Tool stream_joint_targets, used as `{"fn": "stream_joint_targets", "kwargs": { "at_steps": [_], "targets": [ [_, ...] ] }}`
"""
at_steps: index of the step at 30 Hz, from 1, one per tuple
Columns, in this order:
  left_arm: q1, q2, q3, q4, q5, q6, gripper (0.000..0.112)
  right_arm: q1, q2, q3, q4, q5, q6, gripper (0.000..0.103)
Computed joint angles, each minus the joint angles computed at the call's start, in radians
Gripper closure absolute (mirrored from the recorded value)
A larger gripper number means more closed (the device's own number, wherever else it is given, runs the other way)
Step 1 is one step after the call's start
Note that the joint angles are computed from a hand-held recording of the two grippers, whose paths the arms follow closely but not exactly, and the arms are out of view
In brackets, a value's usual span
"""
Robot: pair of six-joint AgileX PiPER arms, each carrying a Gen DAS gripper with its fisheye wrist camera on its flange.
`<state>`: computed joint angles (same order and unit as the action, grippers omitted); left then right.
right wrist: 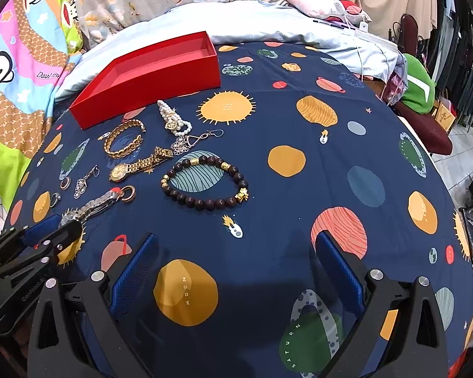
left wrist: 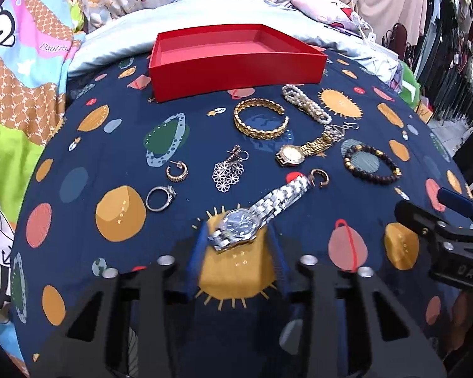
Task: Organize jewelry
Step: 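Grasp the silver bracelet watch with the left tool while the right tool approaches the pearl strand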
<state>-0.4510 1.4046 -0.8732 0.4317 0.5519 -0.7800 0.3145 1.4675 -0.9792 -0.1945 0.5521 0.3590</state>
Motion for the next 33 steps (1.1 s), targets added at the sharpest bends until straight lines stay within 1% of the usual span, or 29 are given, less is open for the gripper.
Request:
{"fn": "stream_joint_targets", "kwargs": {
  "at_steps": [4,8,11,17,19,23,30,33],
  "targets": [
    [-0.015,-0.007,0.007,0.002,-0.002,-0.008,0.083,-0.005,-0.003,0.003,0.004,0.000,-0.003,0.005],
    [-0.035,0.015,-0.011,0.049,0.010,-0.051,0.082,-0.018,-0.003,0.005,0.012,-0.001,-0.017,0.005],
    [-0.031,0.036,-0.027,0.049,-0.002,-0.050,0.082,-0.029,-0.003,0.005,0.023,0.000,-0.030,0.005],
    [-0.033,0.051,-0.049,0.032,0.005,-0.042,0.084,-0.042,0.004,-0.002,0.041,0.001,-0.057,0.005],
    [-0.039,0.050,-0.057,0.027,0.027,-0.045,0.085,-0.042,0.005,-0.004,0.049,0.001,-0.065,0.005],
    [-0.064,0.041,-0.065,0.048,0.087,-0.105,0.085,-0.032,0.009,-0.011,0.061,0.005,-0.079,0.005],
    [-0.069,-0.049,-0.066,0.012,0.164,-0.124,0.085,-0.019,0.011,-0.019,0.084,0.005,-0.110,0.005],
    [-0.074,-0.085,-0.086,0.029,0.207,-0.133,0.085,-0.017,0.018,-0.025,0.089,0.004,-0.124,0.005]
  ]
}}
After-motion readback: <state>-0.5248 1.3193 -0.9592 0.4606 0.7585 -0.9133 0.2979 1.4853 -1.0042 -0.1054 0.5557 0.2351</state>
